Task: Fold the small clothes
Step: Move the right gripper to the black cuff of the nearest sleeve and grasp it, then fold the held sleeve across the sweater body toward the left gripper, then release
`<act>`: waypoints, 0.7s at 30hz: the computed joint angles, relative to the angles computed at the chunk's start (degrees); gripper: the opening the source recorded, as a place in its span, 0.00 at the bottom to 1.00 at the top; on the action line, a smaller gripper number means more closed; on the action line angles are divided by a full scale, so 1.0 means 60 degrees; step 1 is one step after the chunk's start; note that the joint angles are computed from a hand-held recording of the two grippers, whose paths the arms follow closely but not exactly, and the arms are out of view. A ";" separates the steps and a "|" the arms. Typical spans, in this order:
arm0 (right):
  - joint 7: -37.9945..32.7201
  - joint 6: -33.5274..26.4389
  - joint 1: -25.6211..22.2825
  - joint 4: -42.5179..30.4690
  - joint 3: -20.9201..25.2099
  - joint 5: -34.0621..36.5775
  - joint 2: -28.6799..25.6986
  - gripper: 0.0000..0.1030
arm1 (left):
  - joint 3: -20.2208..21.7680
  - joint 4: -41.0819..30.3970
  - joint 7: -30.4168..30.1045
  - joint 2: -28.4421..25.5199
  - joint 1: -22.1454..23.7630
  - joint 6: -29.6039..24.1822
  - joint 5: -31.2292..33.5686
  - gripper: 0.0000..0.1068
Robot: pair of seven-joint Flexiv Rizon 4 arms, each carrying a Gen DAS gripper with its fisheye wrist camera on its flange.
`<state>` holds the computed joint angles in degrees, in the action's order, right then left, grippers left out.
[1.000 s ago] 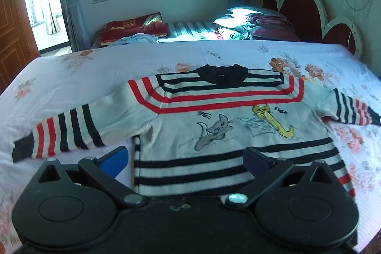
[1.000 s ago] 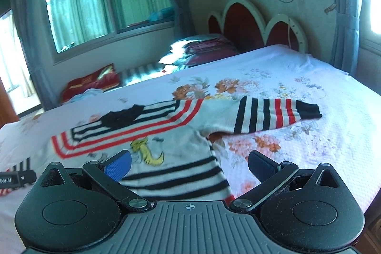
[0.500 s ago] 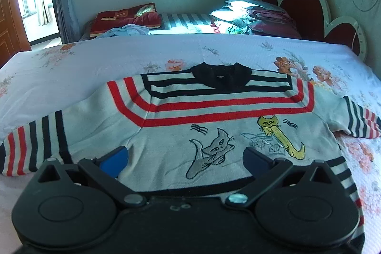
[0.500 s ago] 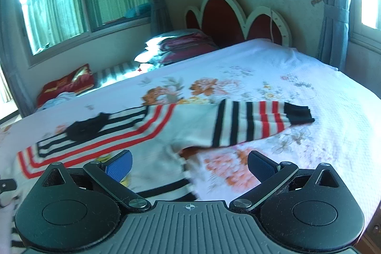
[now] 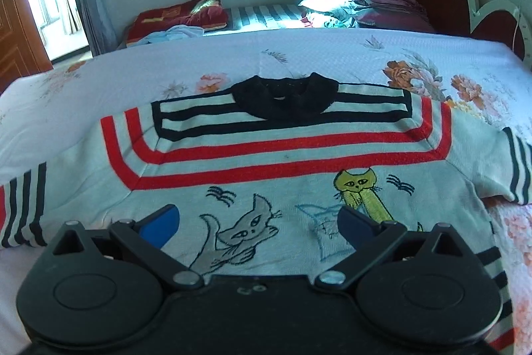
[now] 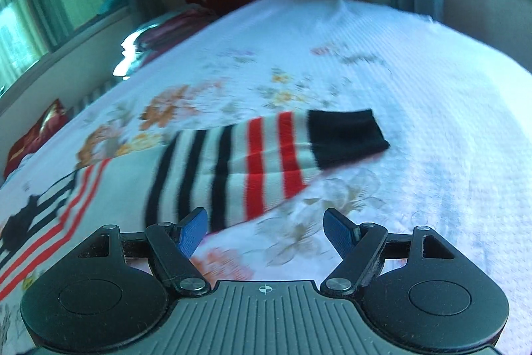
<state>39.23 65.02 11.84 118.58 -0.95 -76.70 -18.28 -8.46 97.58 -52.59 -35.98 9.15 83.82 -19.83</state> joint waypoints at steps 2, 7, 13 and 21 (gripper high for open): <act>0.0367 0.0533 -0.0291 0.0035 -0.0206 -0.0195 -0.0183 0.71 | 0.0340 -0.0099 -0.0180 -0.0097 -0.0333 0.0173 0.0209 0.94; 0.0872 0.1229 -0.0724 -0.0157 -0.0557 -0.0592 -0.0644 0.59 | 0.0731 -0.0345 -0.0508 -0.0187 -0.0710 0.0021 0.0517 0.94; 0.1455 0.1182 -0.0904 -0.0538 -0.0759 -0.1112 -0.1027 0.29 | 0.1003 -0.0851 -0.0914 -0.0359 -0.0918 -0.0711 0.0694 0.94; 0.1871 0.0645 -0.0850 -0.1395 -0.0643 -0.2608 -0.1044 0.08 | 0.0751 -0.1449 -0.1336 -0.0594 -0.0653 -0.1371 0.0355 0.93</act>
<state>50.46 68.89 6.74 110.21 -4.80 -92.35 -24.55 -3.95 88.89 -60.61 -39.55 5.23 75.59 -17.70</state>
